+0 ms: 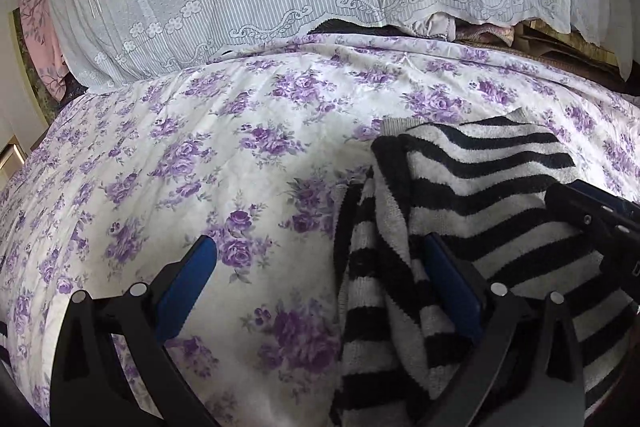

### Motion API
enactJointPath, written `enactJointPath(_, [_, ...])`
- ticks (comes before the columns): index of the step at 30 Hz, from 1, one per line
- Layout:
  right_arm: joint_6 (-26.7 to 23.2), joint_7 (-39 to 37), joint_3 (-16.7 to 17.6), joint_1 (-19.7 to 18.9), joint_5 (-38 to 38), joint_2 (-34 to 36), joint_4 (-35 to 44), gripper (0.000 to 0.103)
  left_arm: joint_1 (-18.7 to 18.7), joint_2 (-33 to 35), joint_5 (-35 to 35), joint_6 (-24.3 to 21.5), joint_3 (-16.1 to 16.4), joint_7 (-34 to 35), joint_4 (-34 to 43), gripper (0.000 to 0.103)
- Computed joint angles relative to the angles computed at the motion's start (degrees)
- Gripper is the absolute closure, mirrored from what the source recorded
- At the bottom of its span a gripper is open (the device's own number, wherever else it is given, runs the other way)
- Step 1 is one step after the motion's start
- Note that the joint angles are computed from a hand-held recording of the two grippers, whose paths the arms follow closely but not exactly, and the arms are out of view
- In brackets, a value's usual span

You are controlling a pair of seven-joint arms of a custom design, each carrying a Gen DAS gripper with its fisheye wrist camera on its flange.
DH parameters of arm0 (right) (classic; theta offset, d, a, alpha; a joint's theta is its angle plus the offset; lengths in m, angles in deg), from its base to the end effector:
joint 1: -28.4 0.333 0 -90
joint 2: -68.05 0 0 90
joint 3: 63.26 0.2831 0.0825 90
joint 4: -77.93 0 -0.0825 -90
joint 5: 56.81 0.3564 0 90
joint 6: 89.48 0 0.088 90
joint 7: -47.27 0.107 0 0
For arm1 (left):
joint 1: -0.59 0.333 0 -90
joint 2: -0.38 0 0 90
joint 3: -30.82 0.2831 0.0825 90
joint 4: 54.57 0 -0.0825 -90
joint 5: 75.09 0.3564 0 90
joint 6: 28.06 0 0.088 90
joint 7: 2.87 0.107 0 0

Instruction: Fold small clothes

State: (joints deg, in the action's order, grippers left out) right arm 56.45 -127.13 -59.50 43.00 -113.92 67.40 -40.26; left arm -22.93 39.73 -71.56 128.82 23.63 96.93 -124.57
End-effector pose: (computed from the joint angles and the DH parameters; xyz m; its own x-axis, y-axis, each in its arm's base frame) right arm 0.5271 0.1865 0.4678 -0.5002 -0.8397 -0.2113 -0.4929 0.4768 -0.7278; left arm 0.6543 -0.3557 0.4546 -0.5964 -0.7958 -0.1052 -0.4938 0.4670 -0.7336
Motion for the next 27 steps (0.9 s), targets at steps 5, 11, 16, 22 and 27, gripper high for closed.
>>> enactJointPath(5, [-2.0,2.0,1.3,0.8,-2.2,-2.7,-0.7,0.059,1.0,0.2,-1.5,-2.0,-1.2,0.8,1.0,0.004])
enactJointPath(11, [-5.0,3.6,3.5,1.5,-3.7,-6.1,-2.6,0.059,3.3,-3.7,-4.7,-1.9,-3.2,2.4,-3.5,0.004])
enactJointPath(16, [-8.4,3.7,5.9,2.8,-3.1,-9.3,-5.4,0.053,5.9,-8.6,-8.9,0.0,-5.2,5.1,-10.8,0.004])
enactJointPath(22, [-9.5,1.7,5.7,3.7,-0.5,-7.6,-6.4,0.038,8.7,-4.9,-15.8,-9.4,-8.0,6.1,-6.2,0.004])
enactJointPath(27, [-1.6,6.9,4.0,2.0,-0.2,-10.0,-11.1,0.021,7.5,-6.2,-15.7,-6.9,-6.7,6.6,-8.6,0.004])
